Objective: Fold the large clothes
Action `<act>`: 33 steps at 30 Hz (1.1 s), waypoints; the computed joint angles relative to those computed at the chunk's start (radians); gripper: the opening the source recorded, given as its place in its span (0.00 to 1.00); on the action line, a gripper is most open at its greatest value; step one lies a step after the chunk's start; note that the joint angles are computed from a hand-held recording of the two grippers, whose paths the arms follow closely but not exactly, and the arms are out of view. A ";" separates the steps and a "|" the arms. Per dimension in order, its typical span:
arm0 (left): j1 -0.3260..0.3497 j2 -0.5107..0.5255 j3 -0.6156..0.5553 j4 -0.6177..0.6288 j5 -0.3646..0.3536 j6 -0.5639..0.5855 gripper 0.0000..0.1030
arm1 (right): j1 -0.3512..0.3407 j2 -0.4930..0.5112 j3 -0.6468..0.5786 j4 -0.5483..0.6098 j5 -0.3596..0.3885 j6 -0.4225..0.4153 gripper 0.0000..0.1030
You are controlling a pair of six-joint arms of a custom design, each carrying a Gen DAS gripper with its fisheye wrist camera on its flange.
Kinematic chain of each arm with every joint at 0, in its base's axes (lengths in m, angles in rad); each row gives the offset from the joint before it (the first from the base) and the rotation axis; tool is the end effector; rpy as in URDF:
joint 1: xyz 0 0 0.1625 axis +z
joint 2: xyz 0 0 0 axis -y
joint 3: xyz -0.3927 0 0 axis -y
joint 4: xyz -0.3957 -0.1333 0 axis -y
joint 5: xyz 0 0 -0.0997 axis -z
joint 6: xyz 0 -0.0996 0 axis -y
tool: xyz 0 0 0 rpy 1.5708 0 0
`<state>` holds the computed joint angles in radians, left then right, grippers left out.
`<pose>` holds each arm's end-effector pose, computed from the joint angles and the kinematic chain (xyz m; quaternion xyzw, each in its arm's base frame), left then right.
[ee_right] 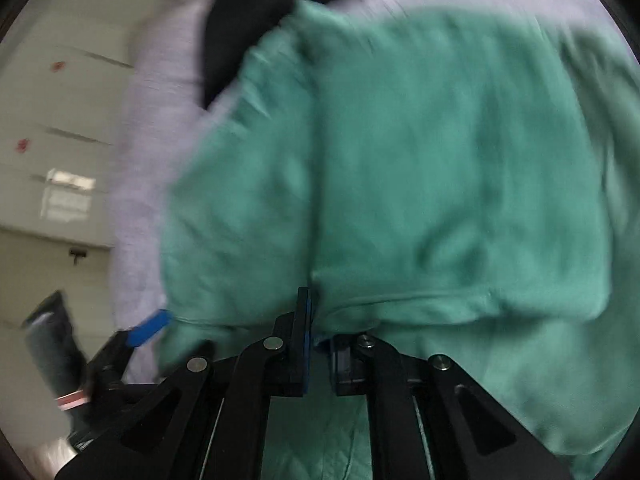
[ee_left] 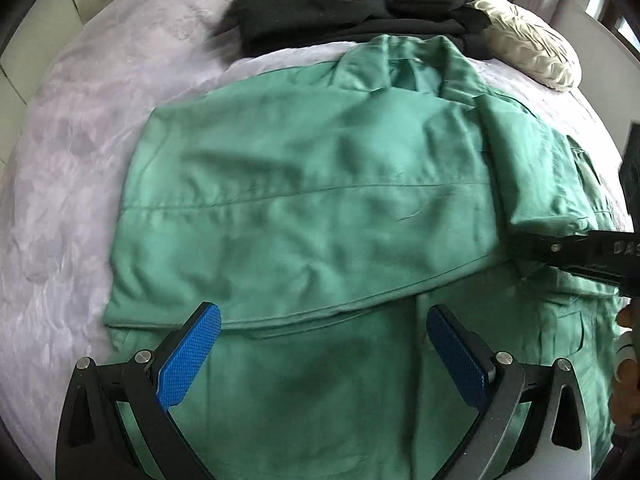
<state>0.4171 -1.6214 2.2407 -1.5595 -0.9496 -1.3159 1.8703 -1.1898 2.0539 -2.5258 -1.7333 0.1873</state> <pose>-0.2289 -0.3106 0.2008 0.0211 0.9099 -0.1770 0.3746 0.2628 -0.4538 0.1373 0.0521 -0.9943 0.0635 0.0678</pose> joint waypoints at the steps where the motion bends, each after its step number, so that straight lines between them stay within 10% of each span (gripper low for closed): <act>1: 0.001 -0.012 0.005 0.005 -0.001 -0.003 1.00 | -0.009 -0.008 0.015 -0.023 0.018 0.022 0.16; 3: 0.006 -0.041 0.019 0.006 -0.003 -0.008 1.00 | -0.023 -0.067 0.072 -0.081 0.056 0.061 0.64; 5: 0.008 -0.066 0.029 0.005 -0.003 -0.013 1.00 | -0.026 -0.118 0.127 -0.198 0.044 0.112 0.74; 7: 0.006 -0.083 0.033 0.010 -0.002 -0.019 1.00 | -0.030 -0.156 0.165 -0.281 0.020 0.187 0.72; 8: 0.007 -0.088 0.034 0.010 -0.001 -0.020 1.00 | -0.049 -0.161 0.173 -0.324 0.029 0.244 0.60; 9: 0.005 -0.099 0.035 0.016 0.001 -0.025 1.00 | -0.060 -0.159 0.176 -0.348 0.041 0.276 0.27; 11: -0.003 -0.122 0.036 0.039 0.007 -0.038 1.00 | -0.076 -0.134 0.156 -0.384 0.060 0.313 0.10; 20: 0.012 -0.232 0.035 0.196 0.004 -0.132 1.00 | 0.159 0.191 -0.160 -0.125 0.037 -0.048 0.10; 23: 0.022 -0.254 0.039 0.207 -0.009 -0.133 1.00 | 0.200 0.291 -0.227 0.046 -0.041 -0.065 0.39; 25: 0.026 -0.261 0.044 0.192 -0.009 -0.112 1.00 | 0.189 0.267 -0.176 0.036 -0.022 -0.047 0.58; 33: 0.118 -0.161 0.040 -0.187 -0.016 0.159 1.00 | 0.143 0.007 0.024 -0.008 0.009 0.005 0.69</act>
<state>0.5351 -1.7824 2.2811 -1.7463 -0.9656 -1.1573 2.0133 -1.1823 2.0778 -2.5335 -1.7239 0.1922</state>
